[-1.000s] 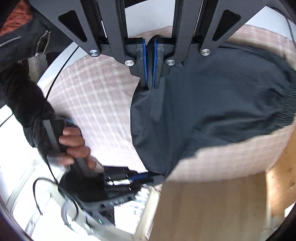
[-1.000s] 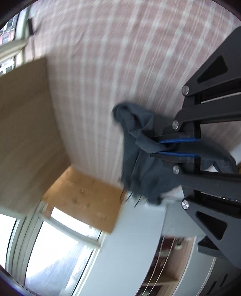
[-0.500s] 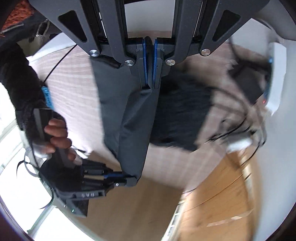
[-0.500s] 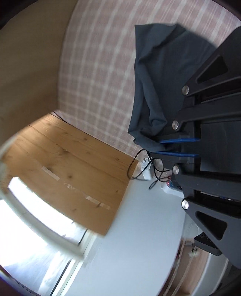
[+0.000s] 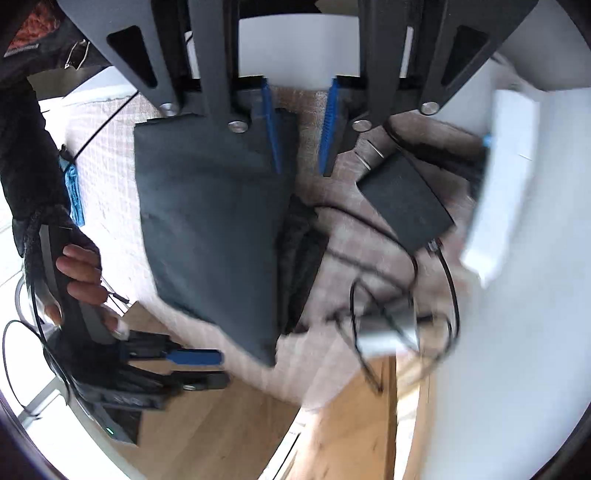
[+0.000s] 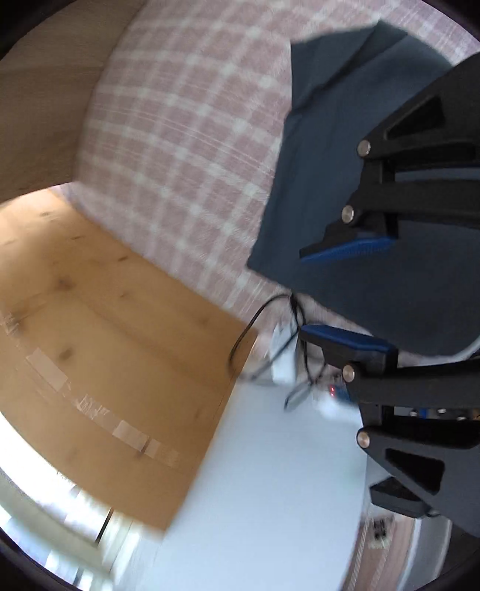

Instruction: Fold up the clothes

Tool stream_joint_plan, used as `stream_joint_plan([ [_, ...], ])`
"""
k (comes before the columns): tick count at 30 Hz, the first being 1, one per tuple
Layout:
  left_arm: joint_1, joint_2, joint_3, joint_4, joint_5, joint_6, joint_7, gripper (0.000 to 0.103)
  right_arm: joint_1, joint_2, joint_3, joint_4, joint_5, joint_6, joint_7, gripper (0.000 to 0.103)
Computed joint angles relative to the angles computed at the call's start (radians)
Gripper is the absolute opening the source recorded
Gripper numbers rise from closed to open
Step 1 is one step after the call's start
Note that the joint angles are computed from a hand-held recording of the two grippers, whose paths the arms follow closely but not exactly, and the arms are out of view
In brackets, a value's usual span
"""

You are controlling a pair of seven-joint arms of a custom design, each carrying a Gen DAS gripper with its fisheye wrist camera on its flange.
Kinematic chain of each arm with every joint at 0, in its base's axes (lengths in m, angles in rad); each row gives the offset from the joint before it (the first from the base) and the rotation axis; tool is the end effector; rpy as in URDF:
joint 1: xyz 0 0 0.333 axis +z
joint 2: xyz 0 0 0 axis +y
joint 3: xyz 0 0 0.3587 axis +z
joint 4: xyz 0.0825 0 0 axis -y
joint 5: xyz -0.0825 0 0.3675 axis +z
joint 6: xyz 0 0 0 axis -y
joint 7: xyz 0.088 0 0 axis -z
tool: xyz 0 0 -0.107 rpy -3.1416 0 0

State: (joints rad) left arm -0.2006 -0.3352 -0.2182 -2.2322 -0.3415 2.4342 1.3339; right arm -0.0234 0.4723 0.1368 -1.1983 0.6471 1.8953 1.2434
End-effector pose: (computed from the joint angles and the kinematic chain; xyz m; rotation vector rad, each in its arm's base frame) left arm 0.4207 -0.2037 0.6083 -2.1133 2.0914 -0.8717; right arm 0.7144 0.0988 0.5954 -1.9479 1.4718 0.3355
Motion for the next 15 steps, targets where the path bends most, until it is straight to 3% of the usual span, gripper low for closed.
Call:
stream_joint_plan([
  [2,0.009,0.026,-0.021,0.044,0.058,-0.004,-0.007,0.025,-0.02,-0.084,-0.029,-0.102,-0.006,0.094,-0.039,0.052],
  [5,-0.012,0.112,-0.026,0.111,0.07,0.032,0.045,0.03,-0.043,-0.181,-0.087,-0.253,-0.044,0.213,-0.054,0.052],
  [9,-0.042,0.229,-0.022,0.195,0.052,0.013,0.121,0.031,-0.085,-0.202,-0.133,-0.342,-0.066,0.198,-0.013,0.052],
  [12,-0.049,0.304,-0.027,0.246,0.095,-0.021,0.121,0.03,-0.106,-0.178,-0.124,-0.353,-0.04,0.176,-0.058,0.052],
  [15,-0.05,0.327,-0.018,0.246,0.067,-0.027,0.15,0.031,-0.068,-0.124,-0.128,-0.319,-0.141,0.196,-0.023,0.052],
])
